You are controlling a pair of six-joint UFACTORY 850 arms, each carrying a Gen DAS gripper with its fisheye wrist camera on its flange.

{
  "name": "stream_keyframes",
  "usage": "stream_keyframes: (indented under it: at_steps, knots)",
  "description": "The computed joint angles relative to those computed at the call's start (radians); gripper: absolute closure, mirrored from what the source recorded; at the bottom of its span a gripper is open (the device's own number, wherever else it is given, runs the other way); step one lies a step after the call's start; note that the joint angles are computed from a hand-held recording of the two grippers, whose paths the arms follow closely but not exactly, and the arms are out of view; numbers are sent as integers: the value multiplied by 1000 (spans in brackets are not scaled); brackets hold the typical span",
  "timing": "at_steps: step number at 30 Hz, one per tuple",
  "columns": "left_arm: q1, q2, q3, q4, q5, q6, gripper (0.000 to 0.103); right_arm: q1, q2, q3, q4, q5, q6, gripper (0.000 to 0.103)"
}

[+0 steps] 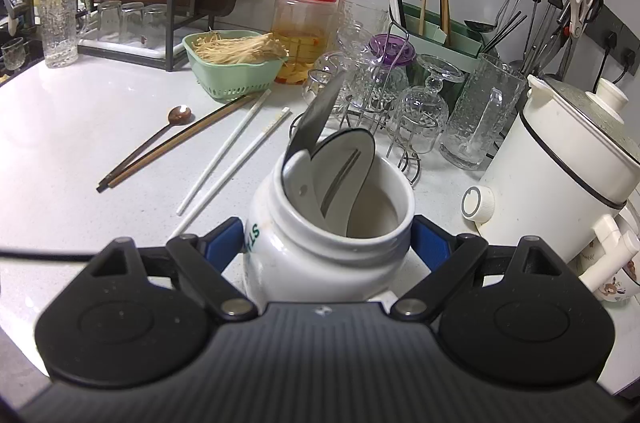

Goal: Organize utensils
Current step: 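Carry the black chopstick with the left tool over the white jar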

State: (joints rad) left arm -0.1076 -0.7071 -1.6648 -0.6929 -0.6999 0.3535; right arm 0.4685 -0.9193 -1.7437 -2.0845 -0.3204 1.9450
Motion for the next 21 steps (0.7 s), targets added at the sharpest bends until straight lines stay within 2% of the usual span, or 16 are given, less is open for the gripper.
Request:
stream_keyframes:
  at_steps: [7, 12, 17, 21]
  knots:
    - [10, -29, -96, 6, -22, 30, 99, -1, 3, 10, -48, -2, 32, 11]
    - [16, -52, -171, 27, -69, 33, 99, -5, 2, 6, -64, 11, 30, 11]
    - [24, -73, -250, 69, -144, 20, 99, -9, 0, 2, -92, 21, 46, 11]
    - [40, -125, -382, 107, -221, -4, 99, -10, -2, -2, -102, 28, 54, 11]
